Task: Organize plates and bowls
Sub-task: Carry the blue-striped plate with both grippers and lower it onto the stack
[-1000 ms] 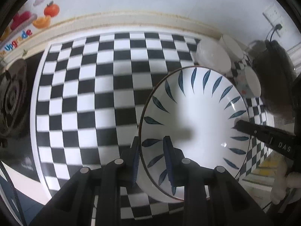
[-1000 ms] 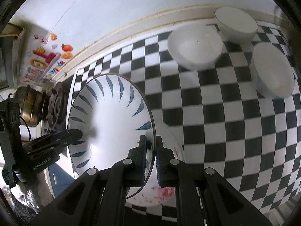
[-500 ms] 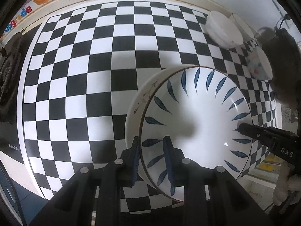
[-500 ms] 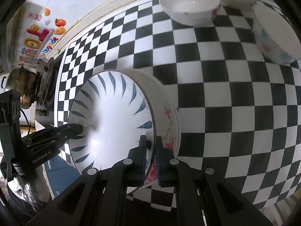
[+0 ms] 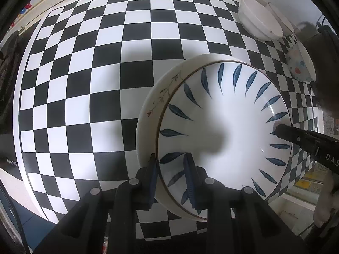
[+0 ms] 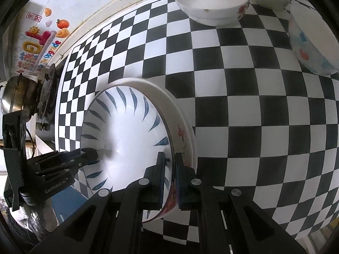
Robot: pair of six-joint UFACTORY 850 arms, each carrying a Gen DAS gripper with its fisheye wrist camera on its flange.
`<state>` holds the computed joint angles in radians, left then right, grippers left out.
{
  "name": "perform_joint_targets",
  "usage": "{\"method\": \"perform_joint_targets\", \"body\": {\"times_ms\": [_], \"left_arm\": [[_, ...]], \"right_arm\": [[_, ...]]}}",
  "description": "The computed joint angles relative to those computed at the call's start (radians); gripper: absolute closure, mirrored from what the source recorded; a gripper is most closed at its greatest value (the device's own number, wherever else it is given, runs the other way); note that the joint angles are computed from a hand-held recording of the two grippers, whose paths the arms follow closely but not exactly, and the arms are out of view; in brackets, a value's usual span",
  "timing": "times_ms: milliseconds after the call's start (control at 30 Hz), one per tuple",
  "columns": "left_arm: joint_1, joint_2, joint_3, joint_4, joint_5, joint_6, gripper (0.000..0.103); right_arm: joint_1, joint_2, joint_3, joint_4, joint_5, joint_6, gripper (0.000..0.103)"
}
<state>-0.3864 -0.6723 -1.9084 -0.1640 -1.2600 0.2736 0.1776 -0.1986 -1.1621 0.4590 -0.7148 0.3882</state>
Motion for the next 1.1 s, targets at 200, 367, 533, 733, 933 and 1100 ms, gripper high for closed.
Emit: {"method": "perform_joint_targets", "body": {"times_ms": [200, 367, 533, 733, 933, 1100], "left_arm": [[-0.007, -0.001, 0.002, 0.009, 0.003, -0.004, 0.081], [-0.008, -0.012, -0.013, 0.014, -0.012, -0.026, 0.081], [-0.011, -0.021, -0.026, 0.02, -0.023, -0.05, 0.081], [-0.022, -0.019, -0.03, 0.057, -0.023, -0.072, 0.081], [-0.032, 0.001, -0.013, 0.086, -0.013, -0.095, 0.081], [-0.035, 0.032, 0.002, 0.093, -0.002, -0.111, 0.081]], "right_arm": [[-0.006, -0.013, 0.005, 0.019, -0.009, -0.017, 0.093], [-0.012, -0.015, 0.011, 0.046, -0.003, -0.033, 0.092], [-0.006, -0.027, -0.01, 0.015, -0.024, -0.001, 0.09], [0.001, -0.038, -0.035, -0.018, -0.059, 0.028, 0.087], [0.006, -0.045, -0.057, -0.052, -0.098, 0.061, 0.087], [0.024, -0.038, -0.087, -0.144, -0.131, 0.129, 0.084]]}}
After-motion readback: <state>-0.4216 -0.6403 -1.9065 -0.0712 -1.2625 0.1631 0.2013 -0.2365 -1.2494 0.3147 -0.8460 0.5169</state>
